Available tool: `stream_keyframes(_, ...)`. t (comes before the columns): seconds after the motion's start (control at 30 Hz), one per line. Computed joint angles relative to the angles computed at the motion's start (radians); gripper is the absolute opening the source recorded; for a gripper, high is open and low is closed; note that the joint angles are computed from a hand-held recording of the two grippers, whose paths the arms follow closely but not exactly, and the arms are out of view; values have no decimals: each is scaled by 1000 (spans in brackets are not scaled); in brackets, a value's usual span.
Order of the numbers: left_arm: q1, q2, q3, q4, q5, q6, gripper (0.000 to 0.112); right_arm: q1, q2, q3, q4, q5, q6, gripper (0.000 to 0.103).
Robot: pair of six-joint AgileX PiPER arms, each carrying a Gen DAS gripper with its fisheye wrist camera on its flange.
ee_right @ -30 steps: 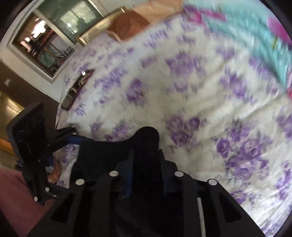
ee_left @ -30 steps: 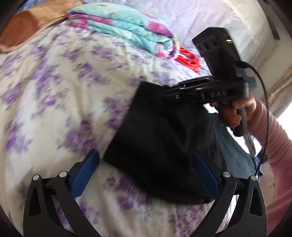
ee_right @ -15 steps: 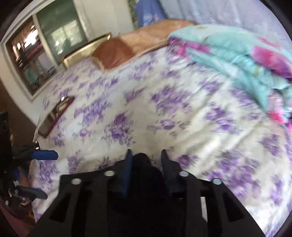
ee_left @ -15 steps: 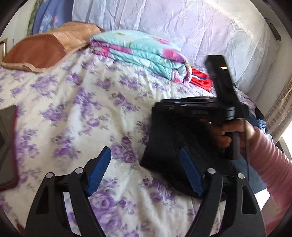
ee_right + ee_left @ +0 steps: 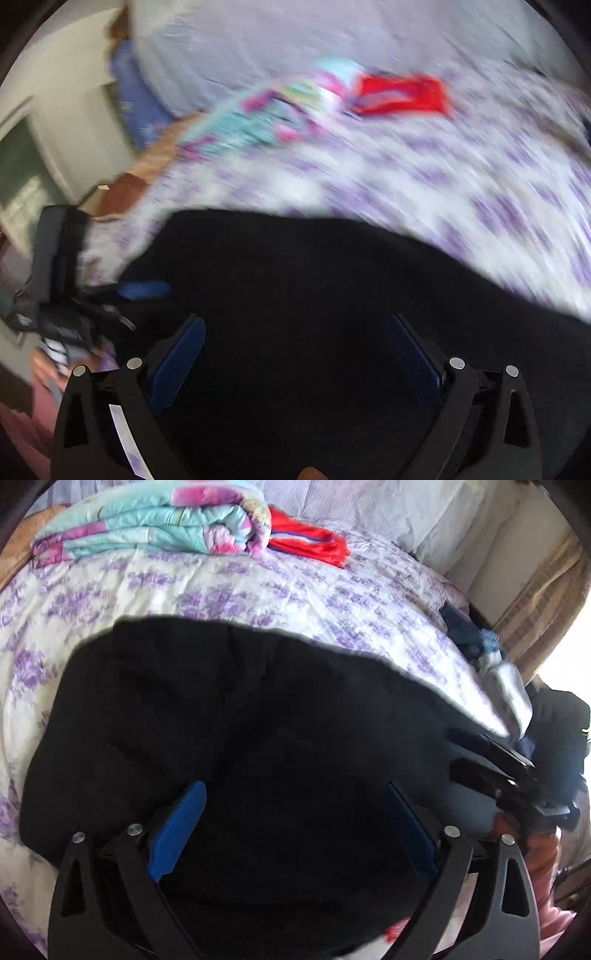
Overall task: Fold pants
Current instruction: 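Open the right tool and move it back along the pants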
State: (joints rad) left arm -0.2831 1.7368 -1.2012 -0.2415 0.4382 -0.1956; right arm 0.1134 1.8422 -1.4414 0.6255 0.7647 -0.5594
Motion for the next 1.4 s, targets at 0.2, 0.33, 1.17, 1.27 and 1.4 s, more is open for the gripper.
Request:
stream_keyframes(0.2, -121, -58, 24, 457, 76, -446, 94, -380, -160, 245, 277, 10, -236, 98)
stream_keyframes(0.33, -209, -64, -58, 573, 80, -572, 94, -462, -184, 223, 356, -4, -228, 99)
stream_keyframes(1.17, -334, 385, -585, 640, 355, -624, 99, -594, -111, 139, 304, -17, -355, 77)
stream_keyframes(1.27, -319, 358, -539, 616, 303, -624, 98, -373, -51, 46, 325, 91, -362, 89)
stream_keyframes(1.4, -303, 329, -488, 583, 240, -619, 98, -134, 117, -171, 130, 89, -191, 90)
